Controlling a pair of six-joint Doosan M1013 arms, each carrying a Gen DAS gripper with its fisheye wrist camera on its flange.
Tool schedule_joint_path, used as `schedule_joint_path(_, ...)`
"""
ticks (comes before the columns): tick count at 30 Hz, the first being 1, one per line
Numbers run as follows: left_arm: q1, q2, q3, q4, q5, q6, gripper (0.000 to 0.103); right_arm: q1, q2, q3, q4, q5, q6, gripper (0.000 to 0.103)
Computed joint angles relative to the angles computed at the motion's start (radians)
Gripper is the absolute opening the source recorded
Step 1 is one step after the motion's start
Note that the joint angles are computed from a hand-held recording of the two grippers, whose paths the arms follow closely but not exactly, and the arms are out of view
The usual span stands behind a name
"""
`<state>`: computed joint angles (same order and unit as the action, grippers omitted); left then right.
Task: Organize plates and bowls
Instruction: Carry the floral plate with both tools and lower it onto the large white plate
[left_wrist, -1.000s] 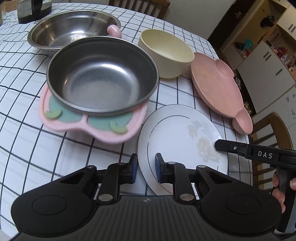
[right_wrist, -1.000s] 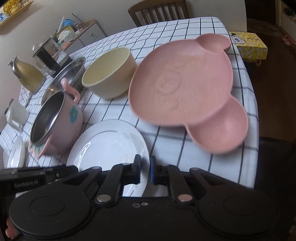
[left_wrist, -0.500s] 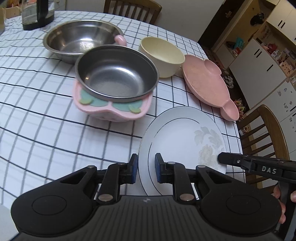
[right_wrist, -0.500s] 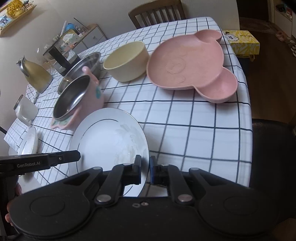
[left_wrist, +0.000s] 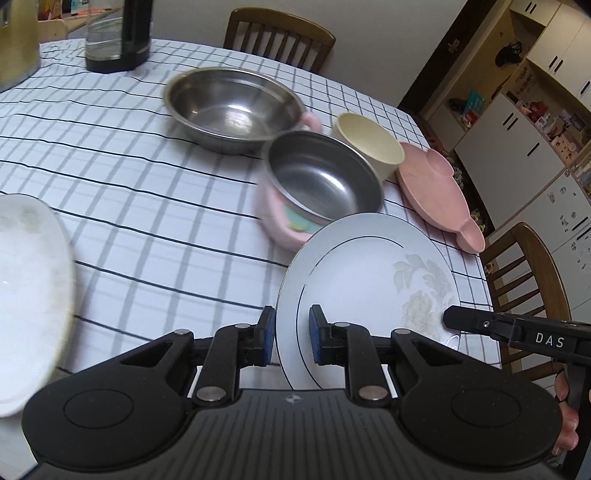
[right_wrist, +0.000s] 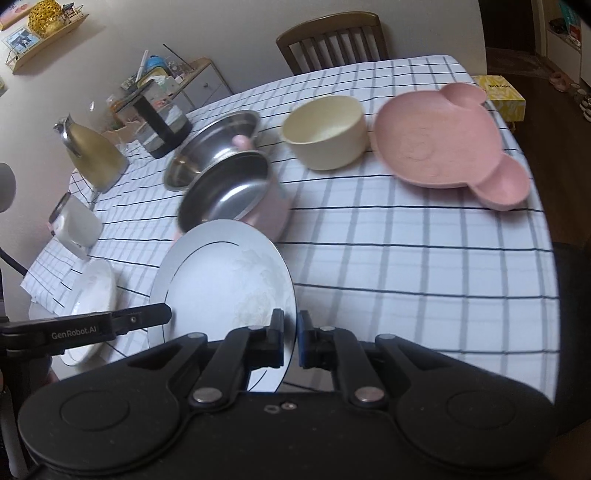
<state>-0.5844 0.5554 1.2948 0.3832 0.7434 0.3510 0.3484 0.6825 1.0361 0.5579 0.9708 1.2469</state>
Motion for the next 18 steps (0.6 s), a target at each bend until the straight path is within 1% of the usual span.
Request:
schedule_joint_path(5, 0.029, -0.063, 0.086, -0.026, -0.033, 0.048, 0.018, 0.044, -0.015, 0.015, -0.020, -0.031, 0.052, 0.008)
schedule_joint_path(9, 0.052, -0.111, 0.152, -0.023, -0.051, 0.064, 0.018, 0.082, -0.016, 0.014, -0.032, -0.049, 0.096, 0.008)
schedule_joint_path(14, 0.080, -0.174, 0.235, 0.000, -0.064, 0.062, 0.018, 0.130, -0.004, -0.006, -0.050, -0.049, 0.146, 0.008)
schedule_joint_path(18, 0.105, -0.212, 0.289, 0.011, -0.057, 0.056, 0.018, 0.168, 0.015, -0.032, -0.055, -0.045, 0.173, 0.008)
